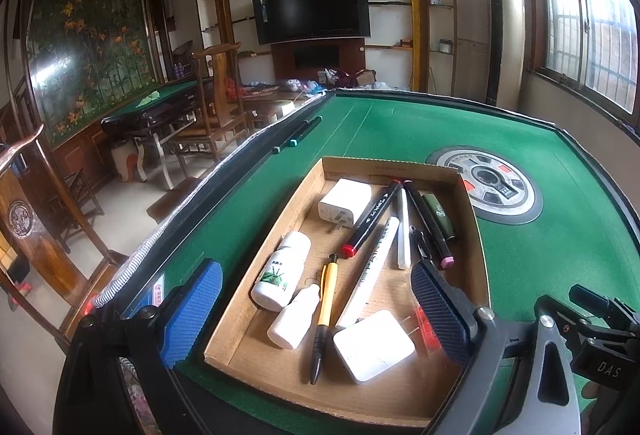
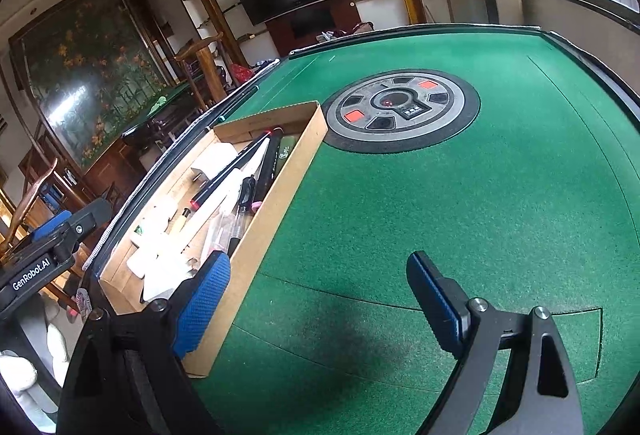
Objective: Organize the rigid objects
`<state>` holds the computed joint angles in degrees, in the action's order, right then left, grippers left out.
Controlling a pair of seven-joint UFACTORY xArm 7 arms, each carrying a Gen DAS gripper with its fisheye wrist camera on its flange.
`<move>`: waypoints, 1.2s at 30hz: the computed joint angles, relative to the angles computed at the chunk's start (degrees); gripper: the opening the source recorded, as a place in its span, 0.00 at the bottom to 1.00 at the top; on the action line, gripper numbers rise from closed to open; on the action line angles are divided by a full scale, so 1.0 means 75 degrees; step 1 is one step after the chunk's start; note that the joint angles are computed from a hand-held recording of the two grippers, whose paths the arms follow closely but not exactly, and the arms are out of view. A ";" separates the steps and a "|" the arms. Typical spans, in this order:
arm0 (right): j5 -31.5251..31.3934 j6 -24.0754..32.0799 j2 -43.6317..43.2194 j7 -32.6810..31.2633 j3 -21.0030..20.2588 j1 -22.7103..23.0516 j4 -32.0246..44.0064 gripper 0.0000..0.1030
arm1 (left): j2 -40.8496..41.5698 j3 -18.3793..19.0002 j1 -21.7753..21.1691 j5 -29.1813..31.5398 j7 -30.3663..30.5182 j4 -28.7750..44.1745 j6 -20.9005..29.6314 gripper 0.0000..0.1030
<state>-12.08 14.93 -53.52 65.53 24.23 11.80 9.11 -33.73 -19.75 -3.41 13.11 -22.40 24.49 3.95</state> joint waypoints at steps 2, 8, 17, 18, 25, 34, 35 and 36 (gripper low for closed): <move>-0.0027 0.0048 0.0110 -0.0019 0.0026 -0.0042 0.0078 0.87 | 0.0043 0.0133 -0.0079 -0.0045 0.0045 -0.0008 -0.0017 0.94; -0.0088 0.0375 0.0168 0.0081 0.0118 -0.0059 0.0217 0.87 | 0.0048 0.0368 -0.0197 -0.0166 0.0193 -0.0079 -0.0096 0.94; -0.0405 0.0665 -0.0112 0.0464 0.0471 -0.0121 0.0294 0.87 | -0.0117 0.0562 -0.0235 -0.0441 0.0298 -0.0257 -0.0313 0.94; -0.0446 0.0634 -0.0075 0.0456 0.0456 -0.0137 0.0309 0.87 | -0.0183 0.0574 -0.0234 -0.0490 0.0275 -0.0279 -0.0305 0.94; -0.0534 0.0584 -0.0219 0.0506 0.0468 -0.0079 0.0255 0.87 | -0.1059 -0.0110 0.0521 -0.0613 -0.0262 -0.0664 -0.0882 0.94; -0.1703 0.2440 -0.1457 0.1008 0.2091 -0.0503 0.1073 0.93 | -0.4224 -0.2316 0.2798 -0.1580 -0.2259 -0.1779 -0.2485 1.00; -0.1871 0.2641 -0.1689 0.1168 0.2305 -0.0569 0.1138 1.00 | -0.4226 -0.2306 0.2797 -0.1497 -0.2244 -0.1692 -0.2342 1.00; -0.2010 0.2734 -0.1792 0.1254 0.2407 -0.0605 0.1171 1.00 | -0.3971 -0.2164 0.2684 -0.1280 -0.2062 -0.1520 -0.2186 1.00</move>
